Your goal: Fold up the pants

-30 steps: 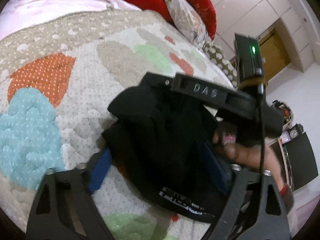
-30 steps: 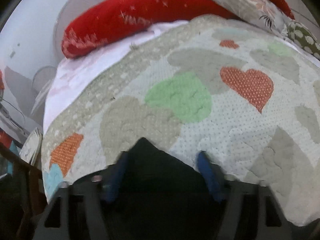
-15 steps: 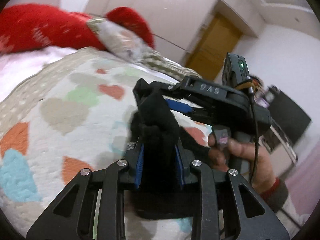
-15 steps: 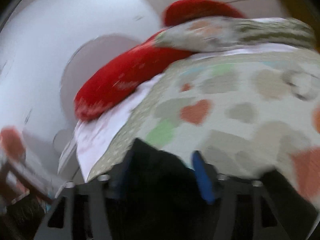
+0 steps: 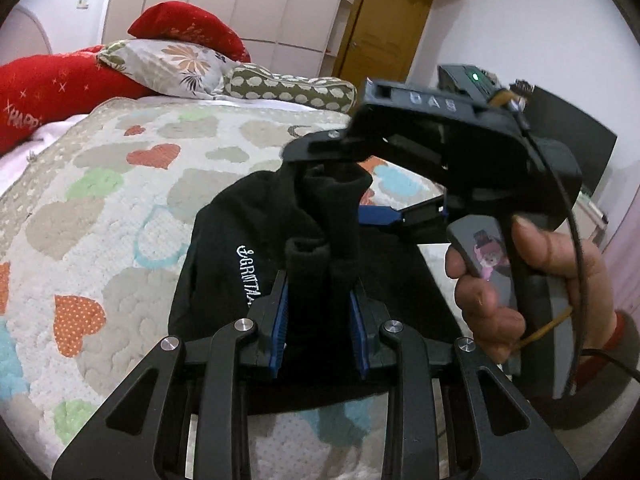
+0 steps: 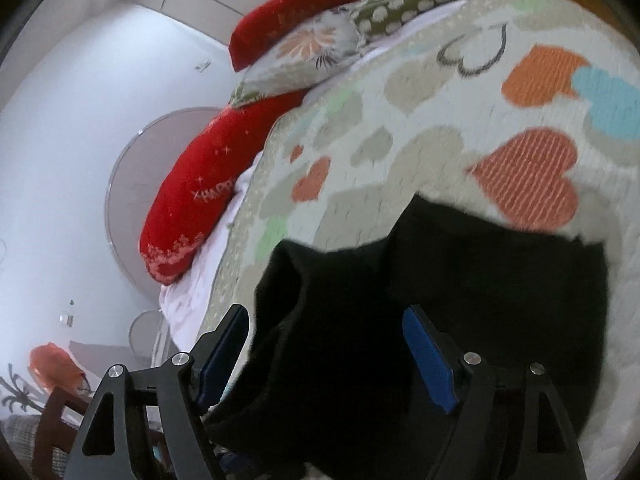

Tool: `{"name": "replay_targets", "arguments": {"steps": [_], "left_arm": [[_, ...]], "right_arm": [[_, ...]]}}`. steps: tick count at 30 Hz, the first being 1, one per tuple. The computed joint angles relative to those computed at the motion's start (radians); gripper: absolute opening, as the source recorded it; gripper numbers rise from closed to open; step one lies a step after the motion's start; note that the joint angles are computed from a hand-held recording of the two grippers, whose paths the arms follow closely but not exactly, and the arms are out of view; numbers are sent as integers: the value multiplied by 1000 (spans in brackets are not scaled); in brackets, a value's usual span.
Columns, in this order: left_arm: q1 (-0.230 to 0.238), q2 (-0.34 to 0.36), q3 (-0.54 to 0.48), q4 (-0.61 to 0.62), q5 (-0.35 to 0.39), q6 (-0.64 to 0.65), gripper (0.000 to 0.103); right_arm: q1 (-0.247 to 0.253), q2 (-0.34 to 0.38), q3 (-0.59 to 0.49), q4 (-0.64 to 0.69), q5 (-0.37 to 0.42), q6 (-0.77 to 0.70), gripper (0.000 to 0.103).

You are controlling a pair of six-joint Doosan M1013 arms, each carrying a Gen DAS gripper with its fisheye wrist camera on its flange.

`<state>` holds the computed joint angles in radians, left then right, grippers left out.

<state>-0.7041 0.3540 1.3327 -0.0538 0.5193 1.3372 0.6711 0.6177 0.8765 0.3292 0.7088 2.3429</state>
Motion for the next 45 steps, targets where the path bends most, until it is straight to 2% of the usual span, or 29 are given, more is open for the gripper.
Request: {"name": "replay_targets", "arguments": {"steps": [3,4,5,7,8,11,13,16,17,19,21,23,25,28,30,32,35,40,41,42,44,45], "left_arm": [[-1,-2,6,15,1,0,26],[-2,0,4,18,1,-1,26],[-3,1,2,21,3,-1,26],[-7,3,-3,25,9,4,26],[-8,4,-7,22,18,10,26],[-4,9,-29,-54,23,90,26],[5,13,-54,-174,26,225,26],[27,19,-82,-421,66,427,26],[32,15,-80,-462,70,459,26],[31,2,-61,-430,44,439,30],[32,-1,-53,-348,34,367,38],[31,6,-57,-246,49,273,38],[28,20,-74,-116,86,156,38],[30,24,-68,-33,84,72,38],[33,27,-65,14,86,23,38],[41,37,-70,5,101,10,38],[44,42,-68,-12,116,14,38],[38,55,-73,-11,134,19,38],[37,58,-79,-13,139,21,38],[34,64,-88,-16,147,25,40],[29,70,-99,-15,154,30,45],[25,75,-111,-26,160,52,54]], "right_arm": [[9,-21,41,9,-85,-1,78],[11,-12,25,3,-71,-17,78],[14,5,-11,-13,-19,-44,76],[26,46,-102,-112,117,-54,40],[31,53,-119,-156,139,-52,28],[29,-2,-33,-194,32,-8,21],[29,-38,14,-260,-9,30,20],[28,-87,68,-382,-5,117,18],[26,-103,92,-411,-2,151,18],[20,-129,138,-457,29,221,18],[10,-140,171,-440,54,237,18],[-1,-143,193,-407,66,256,18],[5,-152,205,-448,85,297,18],[9,-194,259,-422,-25,268,18],[24,-191,239,-399,-10,187,19],[36,-171,204,-374,41,129,19],[40,-144,190,-353,75,128,19],[40,-109,187,-318,38,94,19],[42,-109,190,-332,18,92,7],[42,-112,191,-338,6,86,0],[45,-123,194,-390,-6,108,0],[47,-132,192,-437,3,126,0]]}}
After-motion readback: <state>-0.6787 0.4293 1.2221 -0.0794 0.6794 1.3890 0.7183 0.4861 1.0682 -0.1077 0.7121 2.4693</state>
